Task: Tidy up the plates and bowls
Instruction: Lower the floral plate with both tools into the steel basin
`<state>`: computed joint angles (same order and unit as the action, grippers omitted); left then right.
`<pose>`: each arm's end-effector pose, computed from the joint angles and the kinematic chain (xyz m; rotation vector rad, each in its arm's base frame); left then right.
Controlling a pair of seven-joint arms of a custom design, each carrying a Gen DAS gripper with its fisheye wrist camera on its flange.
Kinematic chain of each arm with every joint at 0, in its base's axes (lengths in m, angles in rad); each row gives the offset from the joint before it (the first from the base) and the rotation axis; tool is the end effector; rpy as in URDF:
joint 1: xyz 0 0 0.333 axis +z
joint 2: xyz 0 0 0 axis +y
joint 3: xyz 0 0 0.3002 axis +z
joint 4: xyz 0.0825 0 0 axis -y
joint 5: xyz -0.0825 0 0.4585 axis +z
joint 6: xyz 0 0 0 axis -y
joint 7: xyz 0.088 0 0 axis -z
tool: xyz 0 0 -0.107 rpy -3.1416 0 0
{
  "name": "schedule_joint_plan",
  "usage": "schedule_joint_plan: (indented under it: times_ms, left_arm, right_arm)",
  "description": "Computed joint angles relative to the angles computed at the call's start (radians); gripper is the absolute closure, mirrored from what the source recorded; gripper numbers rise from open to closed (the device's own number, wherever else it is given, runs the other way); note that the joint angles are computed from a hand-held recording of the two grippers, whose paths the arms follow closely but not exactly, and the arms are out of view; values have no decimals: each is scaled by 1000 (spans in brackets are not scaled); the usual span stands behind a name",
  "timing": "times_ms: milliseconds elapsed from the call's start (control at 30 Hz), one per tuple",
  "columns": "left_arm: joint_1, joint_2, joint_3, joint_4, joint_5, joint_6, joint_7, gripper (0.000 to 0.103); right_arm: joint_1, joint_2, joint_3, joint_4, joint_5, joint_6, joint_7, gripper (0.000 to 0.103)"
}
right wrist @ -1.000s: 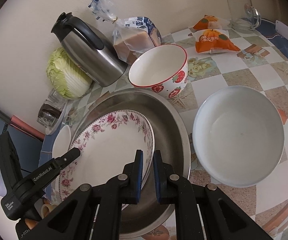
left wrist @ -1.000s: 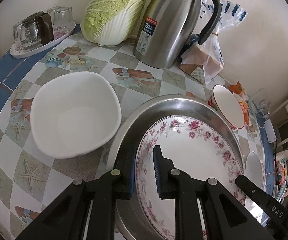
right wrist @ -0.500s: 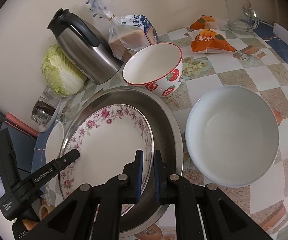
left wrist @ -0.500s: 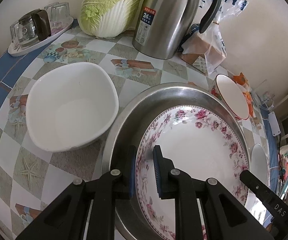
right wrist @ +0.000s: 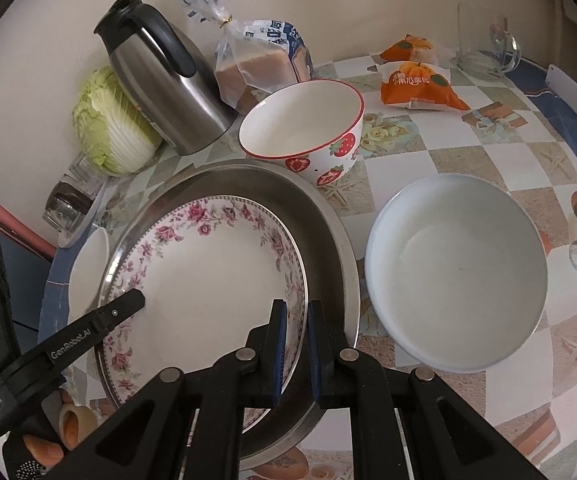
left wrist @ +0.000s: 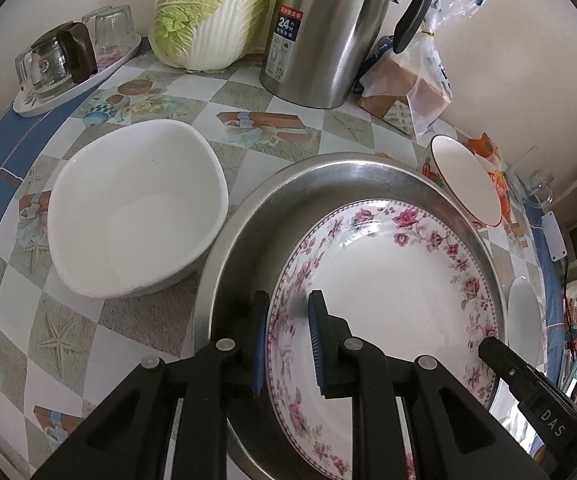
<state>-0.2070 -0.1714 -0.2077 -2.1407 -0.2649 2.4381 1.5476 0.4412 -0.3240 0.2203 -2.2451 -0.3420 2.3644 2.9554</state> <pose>0.5586 -0.2503 0.4830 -1.8296 2.3197 -0.7372 0.4478 0.3503 0.5015 -1.3103 2.2755 -0.3363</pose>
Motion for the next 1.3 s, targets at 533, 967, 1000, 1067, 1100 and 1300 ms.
schedule_joint_plan:
  times_ms: [533, 967, 1000, 1067, 1100, 1300]
  left_arm:
    - [4, -3, -8, 6, 63, -23, -50, 84]
    - [8, -7, -8, 4, 92, -32, -79, 82]
    - [8, -7, -8, 5, 93, -36, -80, 82]
    - [9, -6, -8, 8, 96, -42, -82, 82]
    - [9, -6, -9, 9, 100, -44, -86, 82]
    - [10, -15, -9, 10, 111, -54, -93, 82]
  right_arm:
    - [13, 31, 0, 52, -1, -78, -49, 90]
    - [14, 27, -1, 49, 1, -63, -66, 90]
    - [13, 26, -1, 49, 0, -66, -65, 90]
    - [13, 25, 0, 50, 0, -69, -66, 90]
    - [13, 24, 0, 51, -2, -72, -66, 90]
    - [12, 13, 4, 51, -14, -81, -63, 90]
